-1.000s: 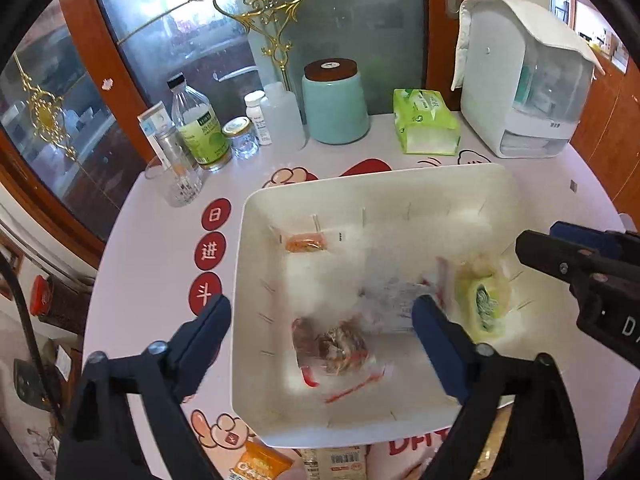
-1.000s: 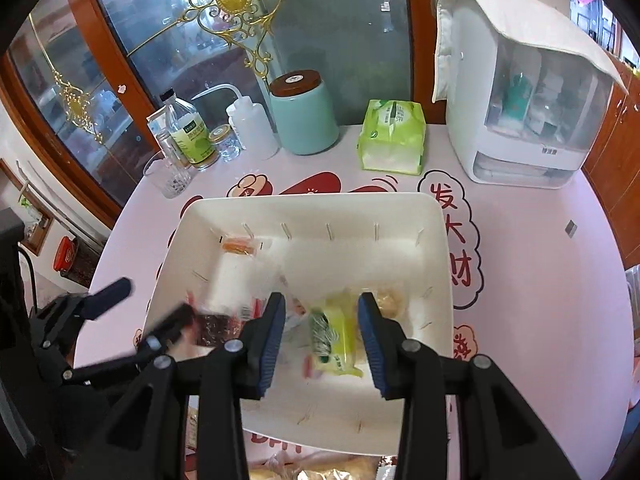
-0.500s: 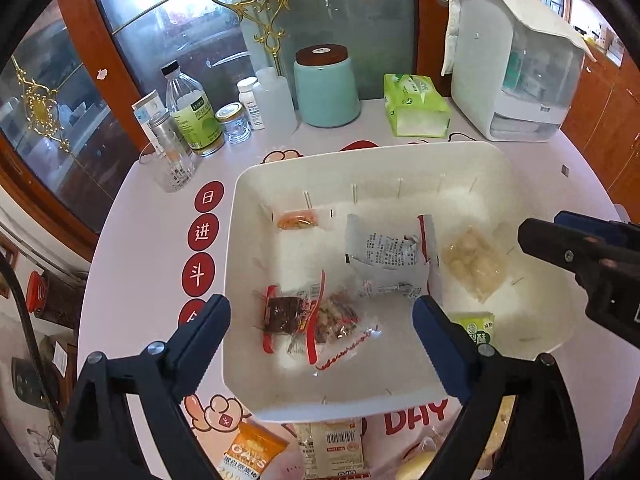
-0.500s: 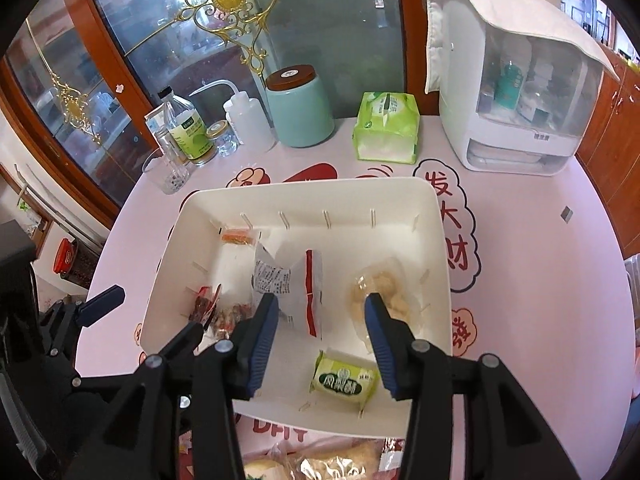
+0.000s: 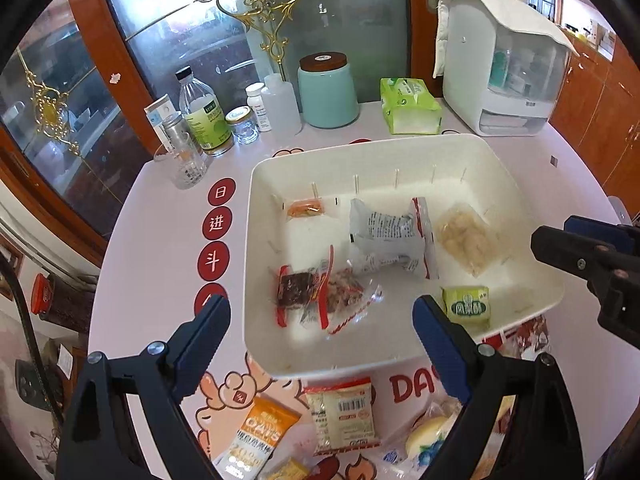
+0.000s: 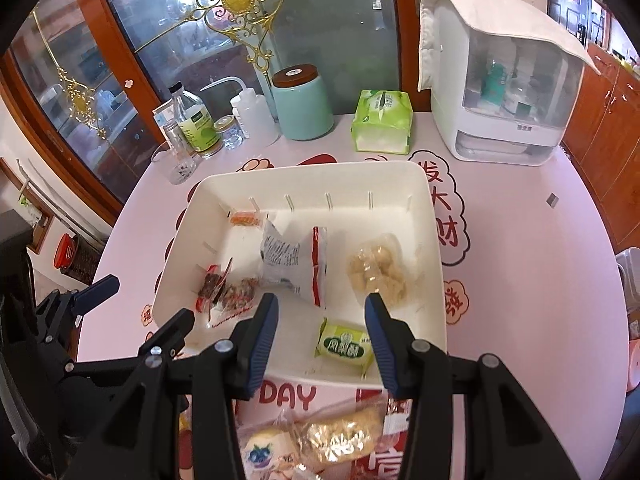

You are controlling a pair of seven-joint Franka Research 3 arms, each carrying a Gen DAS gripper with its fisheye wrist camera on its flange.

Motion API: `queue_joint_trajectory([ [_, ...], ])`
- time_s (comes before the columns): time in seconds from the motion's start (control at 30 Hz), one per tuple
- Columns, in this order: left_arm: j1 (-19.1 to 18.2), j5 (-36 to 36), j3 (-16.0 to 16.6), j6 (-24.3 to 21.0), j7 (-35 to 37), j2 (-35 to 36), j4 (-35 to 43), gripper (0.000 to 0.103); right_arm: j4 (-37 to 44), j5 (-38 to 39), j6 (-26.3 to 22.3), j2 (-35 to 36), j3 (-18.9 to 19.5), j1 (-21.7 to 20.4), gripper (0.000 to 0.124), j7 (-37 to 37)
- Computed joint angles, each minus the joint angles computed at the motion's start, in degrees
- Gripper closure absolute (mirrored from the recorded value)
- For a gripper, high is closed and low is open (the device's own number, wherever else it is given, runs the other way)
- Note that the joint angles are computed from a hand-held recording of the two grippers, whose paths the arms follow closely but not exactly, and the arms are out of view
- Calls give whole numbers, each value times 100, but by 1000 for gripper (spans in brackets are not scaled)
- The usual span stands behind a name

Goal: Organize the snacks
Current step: 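Lift both open tools out of the tray toward the snack pile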

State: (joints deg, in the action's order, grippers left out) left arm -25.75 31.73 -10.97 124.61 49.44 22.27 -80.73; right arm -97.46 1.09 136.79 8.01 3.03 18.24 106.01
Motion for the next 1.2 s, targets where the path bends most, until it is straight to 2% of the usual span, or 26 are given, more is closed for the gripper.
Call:
queue_joint_trajectory([
  [0.37,264,113,-165,472,-178,-1191,-1512,11,-906,-305,198,-794,200,138,78,486],
  [0.83,851,-346,-349,1332,-14,-2955,-3788,11,-2532,-330,396,-2217,764,245,78,1033],
  [1.03,933,-813,-326,1590,320,-3381,-4636,11,-3133,-166,187,-2557,967,369,78,1231],
  [1.2,901,-971,-376,1770,687,-3467,-5122,11,-3538,145,107,-2621,1039,530,78,1413],
])
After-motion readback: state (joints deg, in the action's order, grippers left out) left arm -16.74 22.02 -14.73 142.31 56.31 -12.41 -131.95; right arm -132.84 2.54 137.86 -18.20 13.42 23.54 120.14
